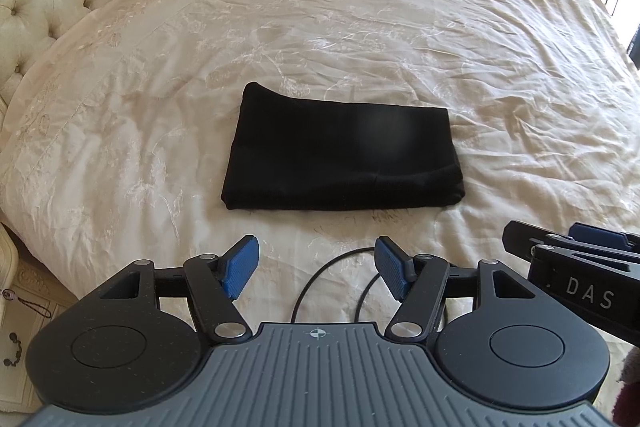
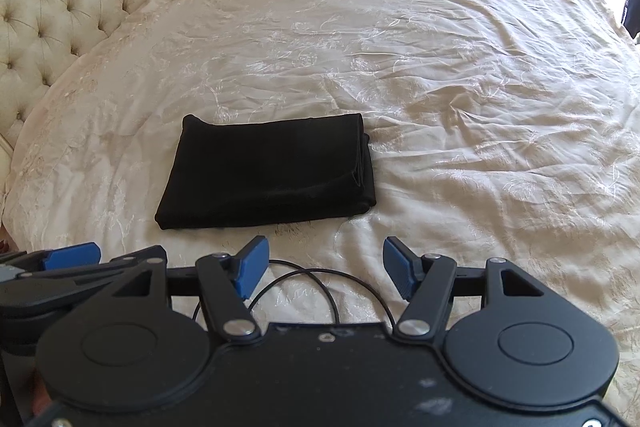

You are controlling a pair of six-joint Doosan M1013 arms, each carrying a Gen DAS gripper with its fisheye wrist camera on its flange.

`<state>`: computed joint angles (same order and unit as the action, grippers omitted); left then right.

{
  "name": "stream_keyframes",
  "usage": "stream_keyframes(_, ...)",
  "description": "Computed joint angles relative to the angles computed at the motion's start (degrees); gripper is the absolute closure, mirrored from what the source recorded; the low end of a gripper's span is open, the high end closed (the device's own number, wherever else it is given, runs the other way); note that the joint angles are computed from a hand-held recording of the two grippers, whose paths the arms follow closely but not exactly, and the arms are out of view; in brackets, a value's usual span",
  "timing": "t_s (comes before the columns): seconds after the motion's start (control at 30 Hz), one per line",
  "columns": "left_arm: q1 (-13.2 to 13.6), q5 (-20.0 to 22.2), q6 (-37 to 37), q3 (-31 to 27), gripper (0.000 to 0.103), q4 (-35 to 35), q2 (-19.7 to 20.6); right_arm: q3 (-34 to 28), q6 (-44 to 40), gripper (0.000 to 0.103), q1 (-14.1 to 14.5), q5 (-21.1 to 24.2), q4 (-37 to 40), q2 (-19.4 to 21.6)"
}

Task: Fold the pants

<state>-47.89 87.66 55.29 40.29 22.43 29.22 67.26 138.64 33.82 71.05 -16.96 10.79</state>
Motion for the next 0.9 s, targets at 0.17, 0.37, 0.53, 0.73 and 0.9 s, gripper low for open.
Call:
stream_keyframes(0.17,-0.1,0.3,0.3,-0.9,0.041,0.5,0.5,0.1,-0.5,0.037,-0.3,-0.5,0.3,-0.1)
stream_keyframes(0.37,-0.4,0.5,0.8,-2.0,0.041,1.1,1.0,0.2,0.0,0.037,-0.6,-0.8,0.5,-0.1)
stream_keyframes(0.53,-0.6,0.6,1.3,-2.8,0.041,1.3,1.5,0.1,0.2,0.037,-0.7,-1.0,0.5,0.0)
stream_keyframes(0.73,-0.5,0.3,1.8,-3.2,0.041,0.9,1.8,-0.4,0.6,0.037,-0.7,-0.6,0.2,0.4)
stream_keyframes(0.9,0.1,-1.6,1.9,-2.3,0.041,-0.3,1.4,-1.2,0.7,0.037,-0.8,0.3,0.2,1.1)
